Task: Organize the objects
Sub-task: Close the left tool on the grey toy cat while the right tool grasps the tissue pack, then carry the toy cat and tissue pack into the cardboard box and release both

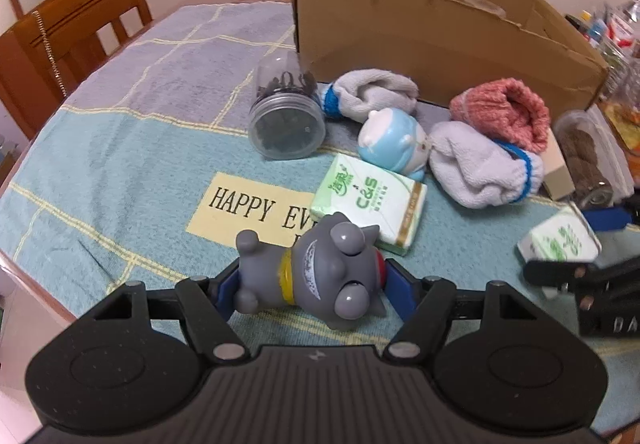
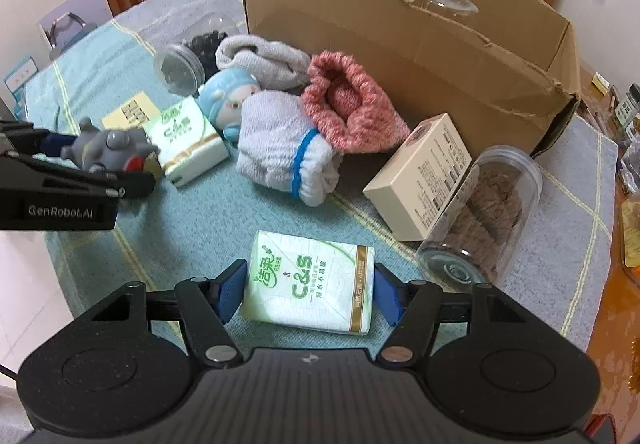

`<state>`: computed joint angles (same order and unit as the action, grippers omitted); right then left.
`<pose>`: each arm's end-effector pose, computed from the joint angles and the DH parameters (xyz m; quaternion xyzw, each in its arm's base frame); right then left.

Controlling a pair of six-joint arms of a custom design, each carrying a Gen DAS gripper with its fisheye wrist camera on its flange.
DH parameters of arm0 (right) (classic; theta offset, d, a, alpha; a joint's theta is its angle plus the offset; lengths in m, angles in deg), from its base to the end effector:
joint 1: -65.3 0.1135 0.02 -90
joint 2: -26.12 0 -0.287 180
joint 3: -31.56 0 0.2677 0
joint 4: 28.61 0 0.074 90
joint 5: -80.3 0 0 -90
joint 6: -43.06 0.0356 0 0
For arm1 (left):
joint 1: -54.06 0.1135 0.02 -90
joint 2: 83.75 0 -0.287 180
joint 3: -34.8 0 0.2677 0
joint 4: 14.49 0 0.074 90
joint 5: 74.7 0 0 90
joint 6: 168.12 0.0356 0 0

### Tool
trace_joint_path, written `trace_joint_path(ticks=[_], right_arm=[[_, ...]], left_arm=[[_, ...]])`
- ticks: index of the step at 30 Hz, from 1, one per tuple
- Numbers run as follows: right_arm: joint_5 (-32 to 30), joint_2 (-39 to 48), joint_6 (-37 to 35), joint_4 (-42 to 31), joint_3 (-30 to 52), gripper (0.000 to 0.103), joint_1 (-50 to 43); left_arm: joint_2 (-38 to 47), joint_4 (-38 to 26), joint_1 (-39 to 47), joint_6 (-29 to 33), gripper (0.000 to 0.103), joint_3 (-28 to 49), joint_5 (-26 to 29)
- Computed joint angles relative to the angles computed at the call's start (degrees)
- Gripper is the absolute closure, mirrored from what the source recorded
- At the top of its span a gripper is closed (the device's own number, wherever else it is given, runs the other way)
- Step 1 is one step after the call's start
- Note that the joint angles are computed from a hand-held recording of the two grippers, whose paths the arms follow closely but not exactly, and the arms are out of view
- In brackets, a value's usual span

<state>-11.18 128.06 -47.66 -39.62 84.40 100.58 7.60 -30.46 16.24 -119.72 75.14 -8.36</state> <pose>0.2519 0.1794 0.0969 -0.3017 0.9178 0.0885 0.2425 0.1959 -0.1340 0.0942 -0.0725 0.9572 0.0298 0.2786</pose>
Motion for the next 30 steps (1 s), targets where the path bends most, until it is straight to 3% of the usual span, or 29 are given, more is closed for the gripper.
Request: trace_joint_path(ticks=[9, 16, 23, 30], right_arm=[[-3.8, -6.9, -0.7, -7.2, 1.0, 0.032, -3.5], [-1.1, -12.2, -0.2, -13.1, 2.1, 0.032, -2.4], [2.5, -14.6, 2.5, -17.7, 5.8, 0.032, -1.2], [5.5, -13.3, 4.7, -20.1, 11.7, 0.032, -1.9]], left_arm=[[-9.9, -8.5, 2.2, 9.7, 0.032, 2.4, 4.8], [-13.0, -11.4, 5.9, 20.3, 0.032, 6.8, 9.9], [-11.7, -11.8, 10.3, 29.6, 0.032, 13.7, 15.5], [-3.6, -11.3, 14.7, 38.1, 0.032, 24.7, 20.0]])
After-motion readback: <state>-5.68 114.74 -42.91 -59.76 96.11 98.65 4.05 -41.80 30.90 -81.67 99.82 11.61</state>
